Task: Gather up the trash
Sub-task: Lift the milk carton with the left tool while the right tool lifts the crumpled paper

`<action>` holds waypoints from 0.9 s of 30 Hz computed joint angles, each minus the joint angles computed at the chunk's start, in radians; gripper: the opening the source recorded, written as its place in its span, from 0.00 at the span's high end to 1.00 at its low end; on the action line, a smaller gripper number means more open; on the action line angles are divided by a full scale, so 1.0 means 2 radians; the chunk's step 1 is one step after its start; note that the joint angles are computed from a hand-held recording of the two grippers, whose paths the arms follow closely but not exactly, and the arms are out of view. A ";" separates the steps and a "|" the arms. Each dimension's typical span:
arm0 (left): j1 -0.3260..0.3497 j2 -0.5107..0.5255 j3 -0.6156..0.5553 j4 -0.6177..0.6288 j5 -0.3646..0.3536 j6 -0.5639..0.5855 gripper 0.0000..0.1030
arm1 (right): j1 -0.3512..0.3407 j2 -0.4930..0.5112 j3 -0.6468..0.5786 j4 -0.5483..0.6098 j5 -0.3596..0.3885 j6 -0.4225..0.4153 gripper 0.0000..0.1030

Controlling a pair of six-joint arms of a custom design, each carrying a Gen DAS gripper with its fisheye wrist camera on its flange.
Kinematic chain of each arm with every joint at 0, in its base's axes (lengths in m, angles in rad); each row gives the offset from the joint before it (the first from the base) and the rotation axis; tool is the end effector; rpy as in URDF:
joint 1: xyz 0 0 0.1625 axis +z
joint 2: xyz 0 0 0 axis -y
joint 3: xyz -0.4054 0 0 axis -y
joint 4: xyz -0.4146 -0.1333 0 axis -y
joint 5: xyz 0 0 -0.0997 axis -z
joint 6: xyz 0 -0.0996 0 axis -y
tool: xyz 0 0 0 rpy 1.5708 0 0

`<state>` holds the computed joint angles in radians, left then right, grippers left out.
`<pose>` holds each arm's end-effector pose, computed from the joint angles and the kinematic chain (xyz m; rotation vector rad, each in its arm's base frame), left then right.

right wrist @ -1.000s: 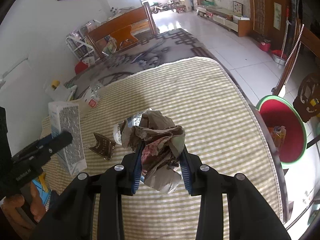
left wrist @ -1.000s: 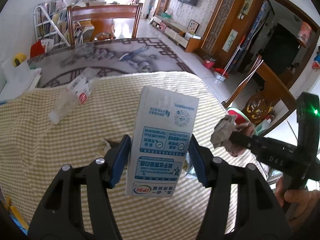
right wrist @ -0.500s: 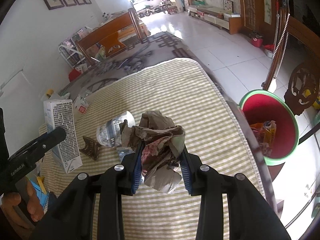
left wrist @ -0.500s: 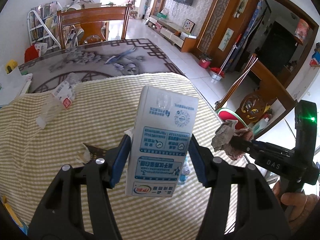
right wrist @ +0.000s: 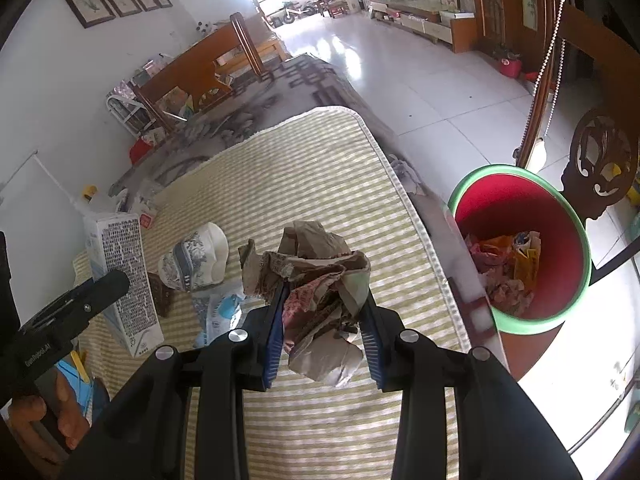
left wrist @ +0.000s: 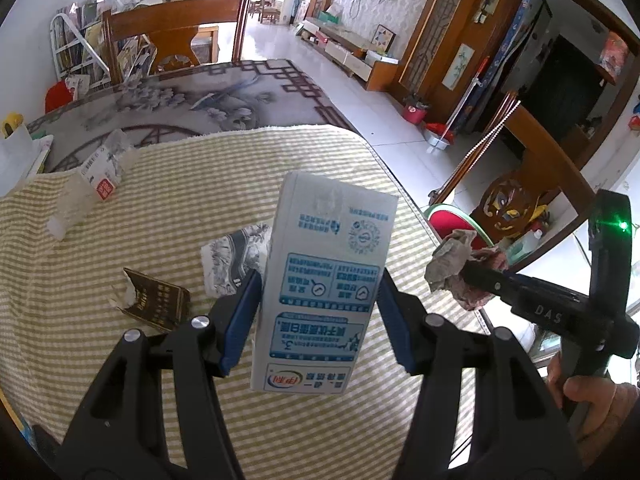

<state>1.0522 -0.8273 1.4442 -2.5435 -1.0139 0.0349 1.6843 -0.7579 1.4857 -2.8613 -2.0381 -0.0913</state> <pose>-0.2031 -0.7309 0.1765 0.5851 2.5518 -0.6354 0.1712 -0.7210 0.1433 0.0874 -2.5902 0.7541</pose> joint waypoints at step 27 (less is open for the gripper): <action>-0.036 0.061 -0.044 0.007 0.036 -0.040 0.46 | -0.044 -0.044 -0.004 0.025 0.044 -0.034 0.66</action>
